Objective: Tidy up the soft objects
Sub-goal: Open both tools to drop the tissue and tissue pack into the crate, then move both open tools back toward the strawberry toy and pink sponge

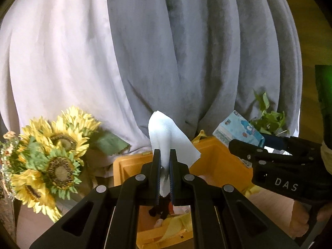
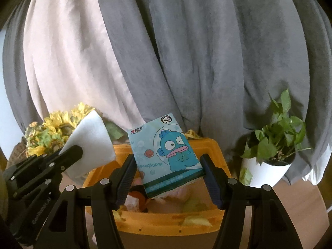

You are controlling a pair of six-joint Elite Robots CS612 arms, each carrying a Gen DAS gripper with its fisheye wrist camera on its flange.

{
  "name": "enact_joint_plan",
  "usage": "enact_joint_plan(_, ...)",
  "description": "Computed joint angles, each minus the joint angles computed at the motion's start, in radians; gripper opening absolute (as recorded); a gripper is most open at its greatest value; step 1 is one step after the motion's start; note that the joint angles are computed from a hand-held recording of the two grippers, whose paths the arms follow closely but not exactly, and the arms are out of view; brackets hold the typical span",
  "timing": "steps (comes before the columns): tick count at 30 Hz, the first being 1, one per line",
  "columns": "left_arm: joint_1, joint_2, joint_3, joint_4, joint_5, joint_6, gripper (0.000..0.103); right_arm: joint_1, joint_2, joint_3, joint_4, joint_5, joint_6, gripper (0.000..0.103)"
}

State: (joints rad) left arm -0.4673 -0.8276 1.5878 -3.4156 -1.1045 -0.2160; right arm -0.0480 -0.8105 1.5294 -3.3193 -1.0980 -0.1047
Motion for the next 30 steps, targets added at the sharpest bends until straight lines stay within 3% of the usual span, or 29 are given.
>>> enact_joint_plan(14, 0.030, 0.060, -0.090, 0.157, -0.057, -0.025, 0.010, 0.016, 0.075, -0.113, 0.133, -0.038, -0.027, 0.064)
enact_joint_plan(15, 0.032, 0.064, -0.097, 0.176, -0.063, -0.029, 0.020, 0.016, 0.079, -0.119, 0.144, -0.038, -0.029, 0.064)
enact_joint_plan(16, 0.036, 0.062, -0.096, 0.186, -0.072, -0.031, 0.038, 0.017, 0.084, -0.127, 0.161, -0.035, -0.032, 0.064)
enact_joint_plan(17, 0.037, 0.063, -0.098, 0.193, -0.077, -0.034, 0.044, 0.017, 0.087, -0.131, 0.166, -0.032, -0.034, 0.064)
enact_joint_plan(24, 0.031, 0.057, -0.088, 0.212, -0.026, -0.038, 0.056, 0.022, 0.102, -0.143, 0.161, -0.066, -0.020, 0.072)
enact_joint_plan(30, 0.016, 0.018, -0.034, 0.228, 0.010, -0.083, 0.058, 0.014, 0.084, -0.110, 0.149, -0.031, -0.010, 0.072)
